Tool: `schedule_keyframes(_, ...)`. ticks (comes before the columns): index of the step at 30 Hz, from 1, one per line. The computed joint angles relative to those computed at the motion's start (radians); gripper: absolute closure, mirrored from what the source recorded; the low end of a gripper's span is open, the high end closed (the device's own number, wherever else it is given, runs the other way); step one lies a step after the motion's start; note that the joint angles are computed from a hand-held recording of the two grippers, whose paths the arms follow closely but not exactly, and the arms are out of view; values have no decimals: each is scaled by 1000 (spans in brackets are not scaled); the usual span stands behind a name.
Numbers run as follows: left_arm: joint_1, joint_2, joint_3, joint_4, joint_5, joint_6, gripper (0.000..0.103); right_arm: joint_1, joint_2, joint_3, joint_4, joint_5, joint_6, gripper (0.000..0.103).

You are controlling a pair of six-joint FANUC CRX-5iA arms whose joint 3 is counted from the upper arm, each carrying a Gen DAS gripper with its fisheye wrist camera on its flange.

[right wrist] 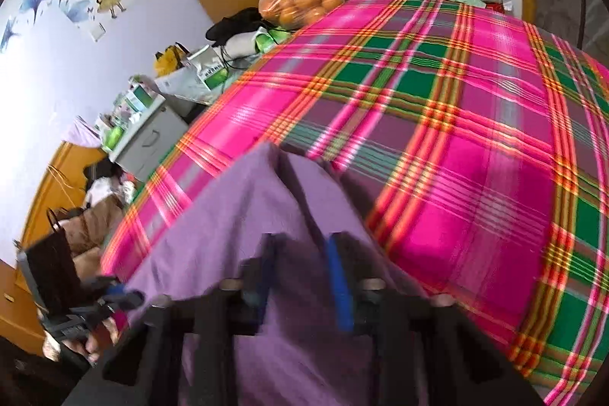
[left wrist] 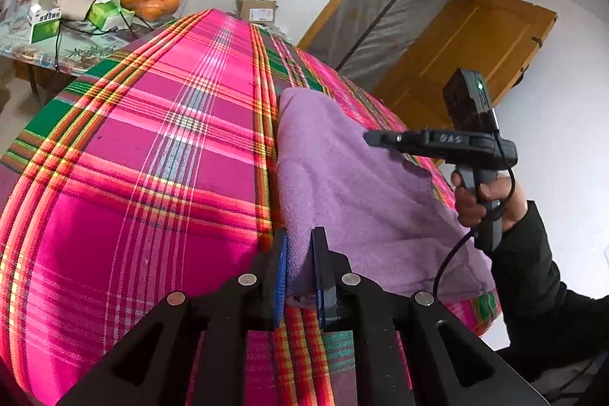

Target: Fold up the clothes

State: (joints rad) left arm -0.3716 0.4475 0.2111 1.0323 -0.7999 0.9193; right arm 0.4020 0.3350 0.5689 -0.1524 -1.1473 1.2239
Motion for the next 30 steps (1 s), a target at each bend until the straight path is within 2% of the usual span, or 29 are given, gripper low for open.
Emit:
schedule_keyframes(5, -4, -12, -3, -29, 5, 20, 91, -10, -71, -118, 73, 99, -131, 100)
schedule_keyframes(9, 3, -31, -25, -8, 30, 5, 91, 9, -174, -257, 143, 198, -238, 92)
schedule_keyframes(11, 5, -44, -36, -6, 54, -1, 91, 30, -249, -352, 176, 271, -284, 83)
schedule_keyframes(13, 6, -47, -31, -12, 70, 8, 94, 58, -314, -438, 205, 328, -311, 83)
schedule_keyframes(16, -3, -30, 6, -28, 68, 18, 94, 93, -347, -501, 251, 378, -329, 83)
schedule_keyframes(18, -16, -10, 43, -44, 49, 23, 94, 111, -350, -529, 300, 387, -351, 83)
schedule_keyframes(19, -23, 2, 63, -51, 38, 26, 94, 116, -343, -534, 325, 379, -366, 85)
schedule_keyframes(20, -30, 16, 87, -67, 23, 36, 94, 113, -330, -532, 351, 353, -406, 92)
schedule_keyframes(22, -36, 26, 112, -98, 12, 58, 94, 109, -327, -547, 396, 327, -500, 94)
schedule_keyframes(30, -63, 50, 170, -165, -14, 93, 94, 240, -494, -748, 628, 446, -650, 89)
